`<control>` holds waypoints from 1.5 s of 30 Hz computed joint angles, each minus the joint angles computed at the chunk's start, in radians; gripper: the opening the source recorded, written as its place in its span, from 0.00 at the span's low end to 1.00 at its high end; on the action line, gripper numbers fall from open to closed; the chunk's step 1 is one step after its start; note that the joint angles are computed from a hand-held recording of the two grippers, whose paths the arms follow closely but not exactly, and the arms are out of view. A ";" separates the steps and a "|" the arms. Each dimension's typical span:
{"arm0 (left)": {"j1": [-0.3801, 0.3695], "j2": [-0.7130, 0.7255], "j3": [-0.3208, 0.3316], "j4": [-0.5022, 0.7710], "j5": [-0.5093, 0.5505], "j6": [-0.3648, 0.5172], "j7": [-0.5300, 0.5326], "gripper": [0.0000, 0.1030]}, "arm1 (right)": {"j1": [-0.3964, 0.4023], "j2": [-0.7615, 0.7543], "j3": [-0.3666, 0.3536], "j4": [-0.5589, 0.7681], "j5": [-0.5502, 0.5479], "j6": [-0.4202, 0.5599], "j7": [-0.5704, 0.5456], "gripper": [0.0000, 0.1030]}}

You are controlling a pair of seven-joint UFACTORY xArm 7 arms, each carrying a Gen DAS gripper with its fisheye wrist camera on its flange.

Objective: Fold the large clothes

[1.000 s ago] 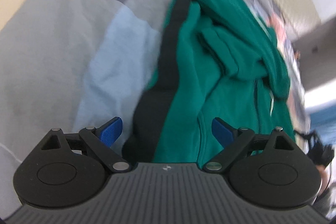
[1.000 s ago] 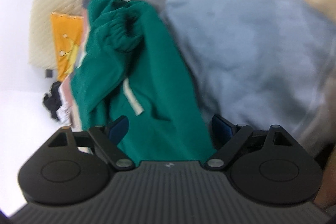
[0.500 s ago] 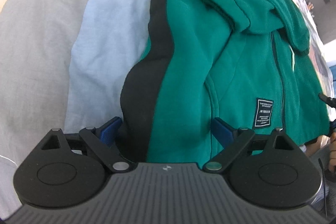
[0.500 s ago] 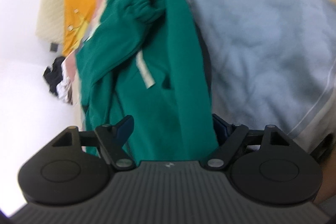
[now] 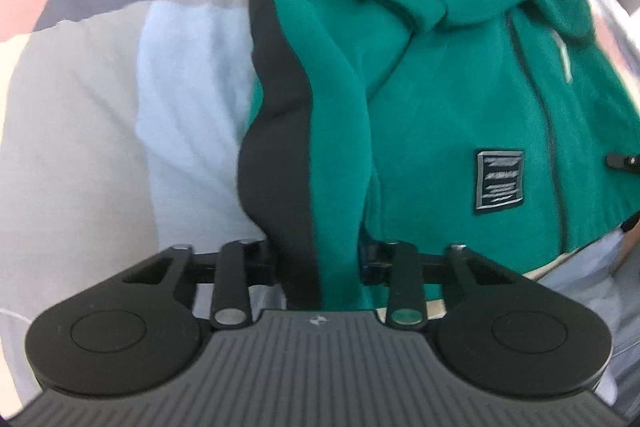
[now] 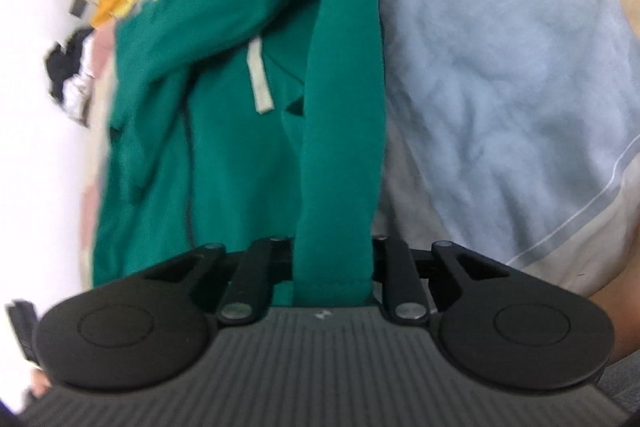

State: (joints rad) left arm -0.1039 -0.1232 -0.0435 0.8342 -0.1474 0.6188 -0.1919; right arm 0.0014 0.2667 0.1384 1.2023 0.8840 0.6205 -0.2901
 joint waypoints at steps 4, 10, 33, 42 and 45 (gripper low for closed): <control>-0.009 -0.105 0.038 -0.086 -0.174 -0.098 -0.004 0.26 | -0.056 -0.021 0.005 0.010 0.181 0.080 -0.089 0.19; -0.163 -0.260 0.136 -0.210 -0.575 -0.361 0.115 0.13 | -0.074 -0.068 -0.031 0.035 0.292 0.169 -0.164 0.17; -0.040 -0.801 -0.193 -0.396 -0.595 -0.462 -0.230 0.10 | -0.106 -0.390 -0.215 -0.079 0.460 0.401 -0.301 0.16; -0.019 -1.116 -0.289 -0.426 -0.443 -0.245 -0.468 0.10 | -0.088 -0.630 -0.346 -0.259 0.408 0.472 -0.350 0.16; -0.048 -1.132 -0.301 -0.440 -0.410 -0.250 -0.504 0.10 | -0.081 -0.651 -0.365 -0.286 0.379 0.459 -0.349 0.16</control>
